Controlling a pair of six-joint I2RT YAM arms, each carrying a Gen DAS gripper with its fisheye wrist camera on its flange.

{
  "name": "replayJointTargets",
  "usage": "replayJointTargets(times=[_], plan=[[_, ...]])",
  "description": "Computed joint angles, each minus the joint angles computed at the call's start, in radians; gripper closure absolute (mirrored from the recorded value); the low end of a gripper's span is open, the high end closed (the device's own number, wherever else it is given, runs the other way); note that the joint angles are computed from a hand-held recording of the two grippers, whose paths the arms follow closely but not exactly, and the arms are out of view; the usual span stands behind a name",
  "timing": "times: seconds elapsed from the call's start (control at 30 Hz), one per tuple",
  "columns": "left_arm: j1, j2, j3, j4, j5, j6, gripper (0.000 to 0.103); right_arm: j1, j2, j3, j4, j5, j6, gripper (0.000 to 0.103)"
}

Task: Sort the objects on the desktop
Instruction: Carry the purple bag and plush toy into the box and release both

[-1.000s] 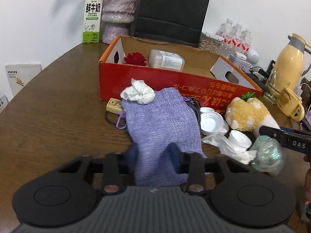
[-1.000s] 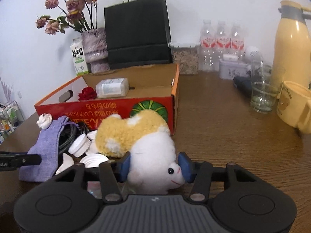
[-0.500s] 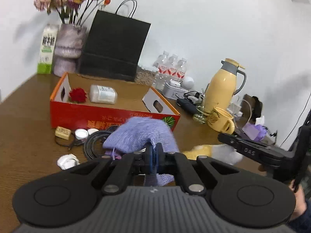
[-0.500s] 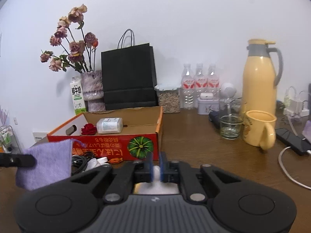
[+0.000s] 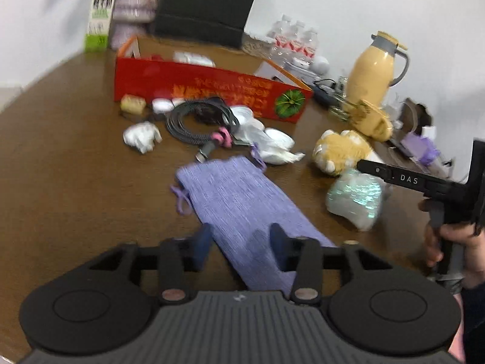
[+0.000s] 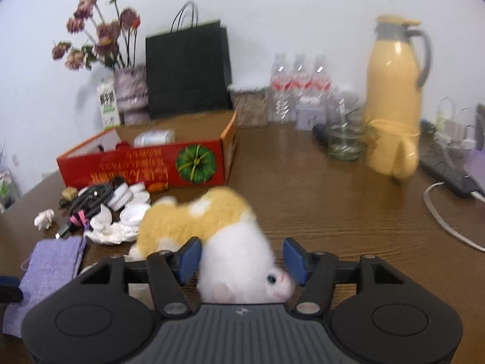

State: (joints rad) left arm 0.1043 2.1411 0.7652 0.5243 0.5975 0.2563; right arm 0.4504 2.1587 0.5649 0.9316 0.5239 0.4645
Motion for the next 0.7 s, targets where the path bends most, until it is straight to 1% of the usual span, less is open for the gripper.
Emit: replayJointTargets(times=[0.03, 0.07, 0.1, 0.13, 0.17, 0.2, 0.23, 0.27, 0.33, 0.37, 0.43, 0.47, 0.57, 0.63, 0.7], plan=[[-0.020, 0.001, 0.001, 0.018, -0.028, -0.013, 0.049, -0.008, 0.008, 0.022, -0.035, -0.021, 0.002, 0.043], [-0.033, 0.005, 0.002, 0.032, -0.039, -0.028, 0.042, -0.008, 0.008, 0.034, -0.067, -0.030, 0.008, 0.046], [-0.043, 0.012, 0.004, 0.047, -0.046, -0.049, 0.040, -0.005, 0.012, 0.038, -0.069, -0.032, 0.007, 0.051], [-0.053, 0.021, 0.004, 0.073, -0.062, -0.070, 0.040, 0.001, 0.014, 0.039, -0.073, -0.024, 0.011, 0.053], [-0.060, 0.030, 0.001, 0.104, -0.080, -0.085, 0.047, 0.013, 0.010, 0.043, -0.091, -0.009, 0.014, 0.056], [-0.074, 0.043, -0.003, 0.146, -0.109, -0.101, 0.078, 0.024, 0.009, 0.041, -0.095, 0.005, 0.020, 0.057], [-0.090, 0.050, 0.002, 0.155, -0.139, -0.102, 0.097, 0.034, 0.009, 0.035, -0.085, 0.008, 0.021, 0.059], [-0.097, 0.054, 0.008, 0.150, -0.143, -0.096, 0.101, 0.051, 0.009, 0.022, -0.064, 0.016, 0.025, 0.059], [-0.103, 0.060, 0.003, 0.174, -0.118, -0.093, 0.102, 0.086, 0.011, 0.006, -0.036, 0.053, 0.040, 0.060], [-0.114, 0.061, -0.020, 0.222, -0.135, -0.100, 0.102, 0.101, 0.009, -0.006, -0.016, 0.075, 0.044, 0.060], [-0.147, 0.053, -0.102, 0.372, -0.202, -0.094, 0.102, 0.123, -0.013, -0.032, 0.011, 0.114, 0.056, 0.060], [-0.158, 0.050, -0.153, 0.465, -0.216, -0.094, 0.102, 0.133, -0.028, -0.049, 0.026, 0.135, 0.069, 0.060], [-0.198, 0.025, -0.292, 0.677, -0.267, -0.107, 0.102, 0.158, -0.083, -0.103, 0.052, 0.177, 0.095, 0.060], [-0.234, 0.018, -0.373, 0.800, -0.306, -0.109, 0.102, 0.175, -0.124, -0.128, 0.047, 0.198, 0.093, 0.060], [-0.259, 0.043, -0.436, 0.938, -0.326, -0.102, 0.102, 0.189, -0.173, -0.149, 0.030, 0.209, 0.097, 0.060]])
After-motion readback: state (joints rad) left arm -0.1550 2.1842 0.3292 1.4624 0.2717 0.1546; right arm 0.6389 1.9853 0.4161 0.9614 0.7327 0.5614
